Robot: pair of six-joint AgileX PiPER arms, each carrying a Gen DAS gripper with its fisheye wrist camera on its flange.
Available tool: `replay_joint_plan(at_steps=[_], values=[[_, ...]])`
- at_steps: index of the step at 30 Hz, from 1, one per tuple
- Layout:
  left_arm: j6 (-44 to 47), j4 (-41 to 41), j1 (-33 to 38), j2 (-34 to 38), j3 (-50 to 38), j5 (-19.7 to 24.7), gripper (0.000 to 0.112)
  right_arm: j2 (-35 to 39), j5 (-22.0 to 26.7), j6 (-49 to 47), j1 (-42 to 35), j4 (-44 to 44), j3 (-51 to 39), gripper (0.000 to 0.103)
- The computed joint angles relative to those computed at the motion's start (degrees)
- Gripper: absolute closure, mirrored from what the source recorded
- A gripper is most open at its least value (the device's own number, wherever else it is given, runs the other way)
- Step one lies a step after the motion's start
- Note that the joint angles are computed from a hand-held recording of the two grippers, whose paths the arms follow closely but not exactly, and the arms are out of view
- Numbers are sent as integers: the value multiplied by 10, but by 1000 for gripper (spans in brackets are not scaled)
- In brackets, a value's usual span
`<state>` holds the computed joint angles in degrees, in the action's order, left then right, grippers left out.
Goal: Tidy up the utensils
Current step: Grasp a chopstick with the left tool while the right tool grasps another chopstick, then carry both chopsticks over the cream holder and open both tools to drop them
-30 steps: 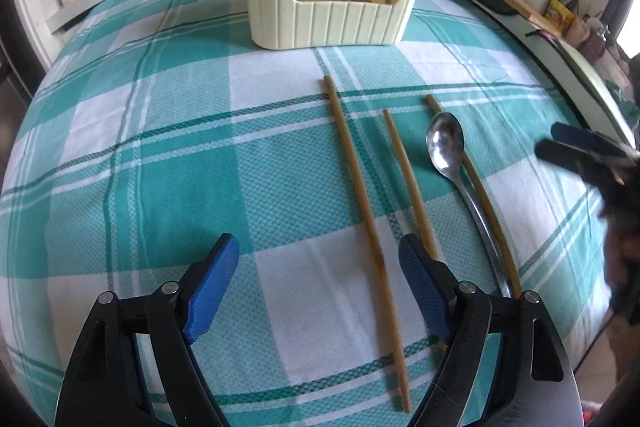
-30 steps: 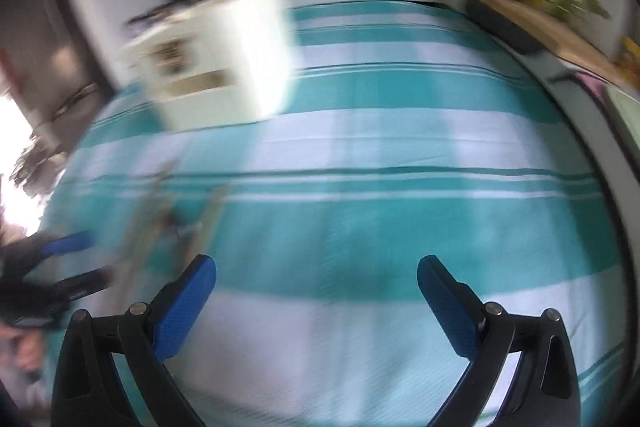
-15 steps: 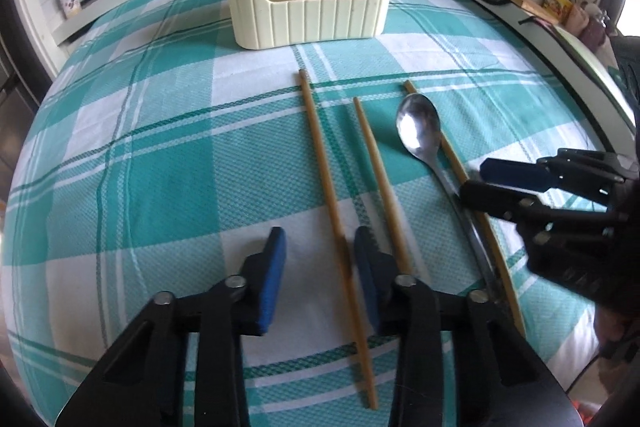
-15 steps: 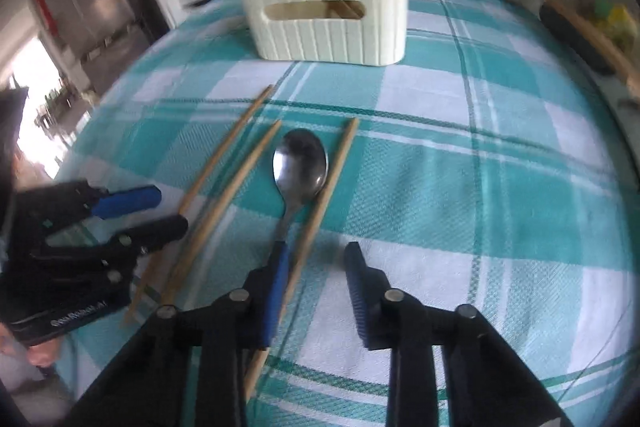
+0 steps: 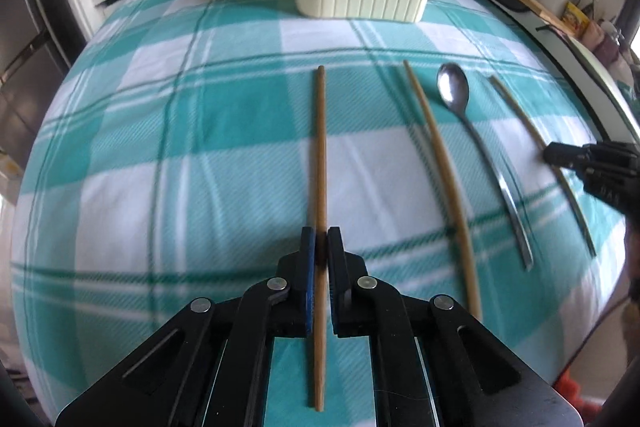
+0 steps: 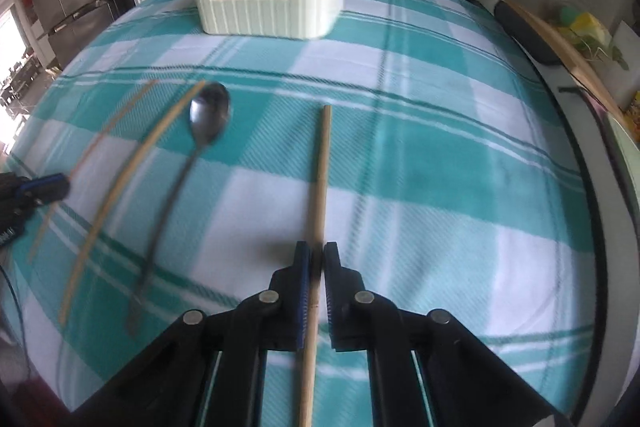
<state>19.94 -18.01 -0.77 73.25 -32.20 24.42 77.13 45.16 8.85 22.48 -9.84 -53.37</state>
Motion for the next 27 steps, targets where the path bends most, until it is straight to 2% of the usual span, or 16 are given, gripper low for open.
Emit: replay_joint_plan(at_steps=[1, 2, 3, 4, 5, 6, 8, 11, 14, 19, 20, 21, 22, 23, 27], values=[[34, -26, 15, 1, -6, 18, 106, -1, 9, -18, -10, 13, -4, 95], [81, -61, 33, 7, -18, 44, 99, 0, 19, -48, -25, 38, -11, 93], [129, -95, 53, 16, -34, 72, 84, 5, 32, -84, -44, 71, -22, 89], [157, -115, 65, 20, -46, 87, 76, 11, 44, -114, -61, 99, -32, 85], [174, -129, 73, 25, -59, 98, 63, 16, 53, -130, -71, 117, -40, 77], [183, -130, 73, 37, -82, 113, 59, 24, 67, -147, -81, 132, -53, 74], [178, -112, 56, 60, -116, 118, 58, 44, 95, -166, -87, 145, -77, 74], [114, -31, 10, 111, -169, 109, 58, 73, 113, -170, -83, 142, -108, 74], [59, 26, -17, 166, -214, 108, 59, 104, 112, -165, -68, 123, -137, 74], [5, 71, -35, 217, -264, 109, 69, 160, 107, -148, -65, 120, -201, 74], [1, 72, -38, 224, -274, 111, 78, 176, 103, -143, -66, 123, -219, 74], [5, 62, -37, 231, -283, 112, 98, 188, 105, -138, -66, 123, -232, 75], [10, 55, -36, 238, -291, 113, 107, 197, 103, -129, -62, 115, -244, 92], [12, 49, -34, 243, -297, 112, 108, 207, 102, -117, -56, 99, -256, 96], [35, 13, -20, 220, -288, 91, 108, 201, 81, -106, -66, 122, -263, 97]])
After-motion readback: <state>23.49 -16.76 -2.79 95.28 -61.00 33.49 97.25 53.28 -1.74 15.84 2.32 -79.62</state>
